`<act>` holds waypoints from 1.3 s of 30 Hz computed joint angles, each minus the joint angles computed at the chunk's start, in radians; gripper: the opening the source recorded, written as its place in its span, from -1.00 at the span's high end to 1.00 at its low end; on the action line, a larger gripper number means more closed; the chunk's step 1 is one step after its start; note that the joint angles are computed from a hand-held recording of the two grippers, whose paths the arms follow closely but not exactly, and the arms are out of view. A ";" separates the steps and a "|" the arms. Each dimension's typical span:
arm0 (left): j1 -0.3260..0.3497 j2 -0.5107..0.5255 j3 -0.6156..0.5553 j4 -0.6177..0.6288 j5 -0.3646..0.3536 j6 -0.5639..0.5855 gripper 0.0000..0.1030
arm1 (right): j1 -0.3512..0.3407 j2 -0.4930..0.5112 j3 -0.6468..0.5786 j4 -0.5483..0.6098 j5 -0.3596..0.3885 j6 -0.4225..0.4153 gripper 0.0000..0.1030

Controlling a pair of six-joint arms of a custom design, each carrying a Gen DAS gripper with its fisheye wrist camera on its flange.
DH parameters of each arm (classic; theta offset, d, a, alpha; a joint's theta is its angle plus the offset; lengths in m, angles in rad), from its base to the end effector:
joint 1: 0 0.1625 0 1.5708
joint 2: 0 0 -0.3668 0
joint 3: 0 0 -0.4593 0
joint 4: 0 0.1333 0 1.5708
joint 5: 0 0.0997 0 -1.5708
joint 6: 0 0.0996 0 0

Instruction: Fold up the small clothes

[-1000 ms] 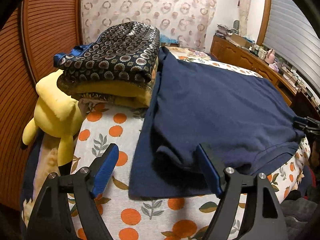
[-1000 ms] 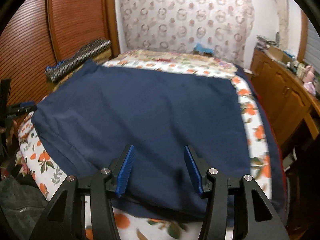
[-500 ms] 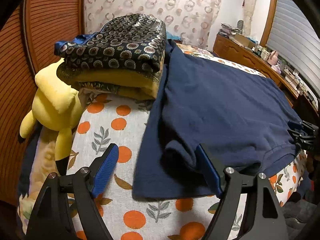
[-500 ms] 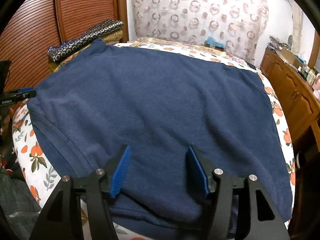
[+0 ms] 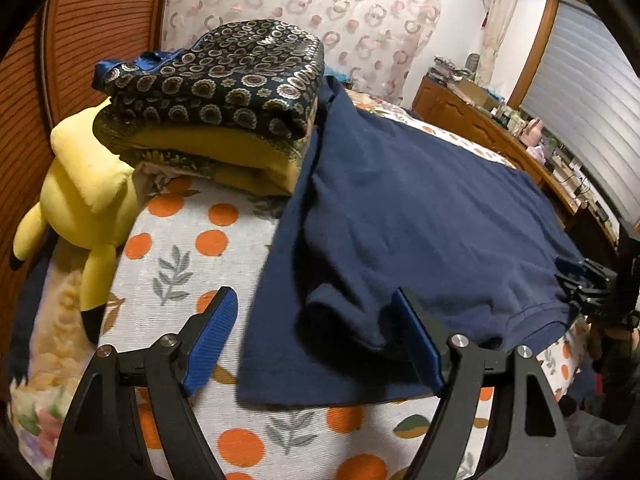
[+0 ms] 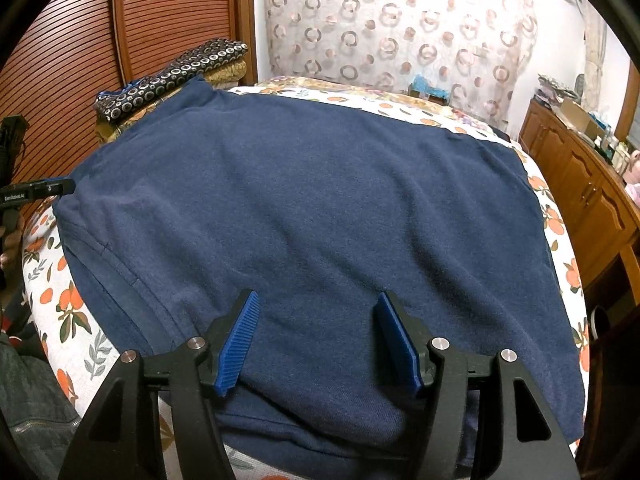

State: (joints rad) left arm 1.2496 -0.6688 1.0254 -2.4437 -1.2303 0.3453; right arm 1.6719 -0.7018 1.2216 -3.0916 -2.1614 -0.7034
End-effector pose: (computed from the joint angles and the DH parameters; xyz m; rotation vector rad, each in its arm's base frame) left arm -0.1107 -0.8603 0.1972 0.7708 2.6032 -0.7105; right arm 0.1584 -0.7902 0.2105 0.5110 -2.1119 0.9262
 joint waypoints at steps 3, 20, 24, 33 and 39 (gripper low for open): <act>-0.004 0.003 0.002 -0.006 0.003 0.008 -0.55 | 0.001 0.000 0.001 -0.002 0.000 0.001 -0.24; -0.042 0.016 -0.025 -0.005 -0.171 0.099 0.81 | 0.003 -0.022 0.016 0.025 0.006 0.025 -0.24; -0.075 0.074 -0.116 0.041 -0.227 0.119 0.81 | 0.000 -0.052 0.058 -0.030 -0.006 0.028 -0.24; -0.150 0.241 -0.348 0.169 -0.327 0.169 0.82 | -0.014 -0.172 0.206 -0.172 -0.012 0.049 -0.24; -0.204 0.325 -0.476 0.254 -0.403 0.196 0.82 | -0.022 -0.229 0.284 -0.252 -0.012 0.070 -0.24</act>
